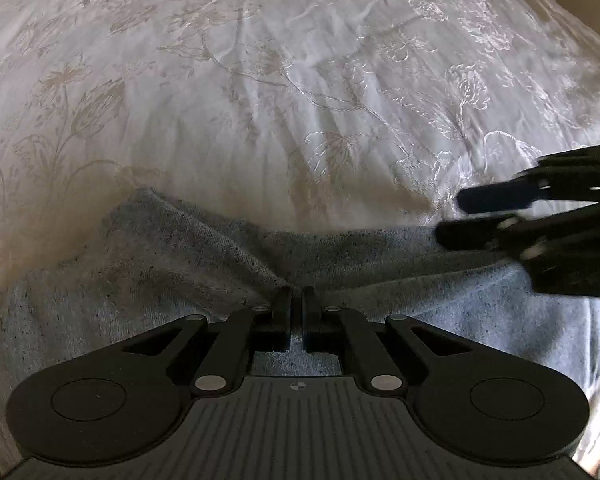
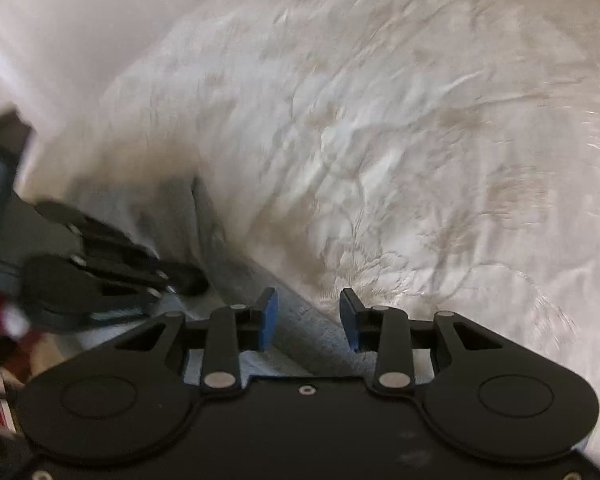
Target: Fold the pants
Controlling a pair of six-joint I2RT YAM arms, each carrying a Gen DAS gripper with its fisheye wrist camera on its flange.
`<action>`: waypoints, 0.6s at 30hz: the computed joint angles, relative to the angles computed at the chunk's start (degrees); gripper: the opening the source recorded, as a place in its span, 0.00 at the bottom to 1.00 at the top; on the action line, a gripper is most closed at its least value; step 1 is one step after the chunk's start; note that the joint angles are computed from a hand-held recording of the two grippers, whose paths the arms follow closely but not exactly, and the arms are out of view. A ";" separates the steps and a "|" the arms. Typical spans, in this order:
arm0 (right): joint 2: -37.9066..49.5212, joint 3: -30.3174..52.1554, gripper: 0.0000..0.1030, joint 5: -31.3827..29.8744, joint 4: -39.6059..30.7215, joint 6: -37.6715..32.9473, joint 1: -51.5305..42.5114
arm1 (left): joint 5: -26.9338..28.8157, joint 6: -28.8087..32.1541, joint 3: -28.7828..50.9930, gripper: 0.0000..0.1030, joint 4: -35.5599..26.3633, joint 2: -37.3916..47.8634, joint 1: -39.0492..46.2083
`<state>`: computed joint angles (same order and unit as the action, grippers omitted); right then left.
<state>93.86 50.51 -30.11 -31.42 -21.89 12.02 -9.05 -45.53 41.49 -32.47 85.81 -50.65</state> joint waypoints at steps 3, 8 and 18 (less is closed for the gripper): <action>4.09 1.93 0.39 2.02 -2.47 -2.09 2.94 | -0.24 -0.15 0.18 0.04 0.15 -0.24 0.23; 0.92 -0.96 0.03 5.35 -0.75 -6.45 6.51 | -4.02 -2.46 -2.54 0.05 0.73 -8.00 -0.81; -9.13 -8.30 0.29 9.51 10.87 14.17 6.05 | -9.92 -6.31 -7.08 0.05 -4.20 -18.36 1.14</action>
<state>84.72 42.21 -20.59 -20.55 -7.71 18.08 -18.97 -51.84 34.41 -36.67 67.45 -49.51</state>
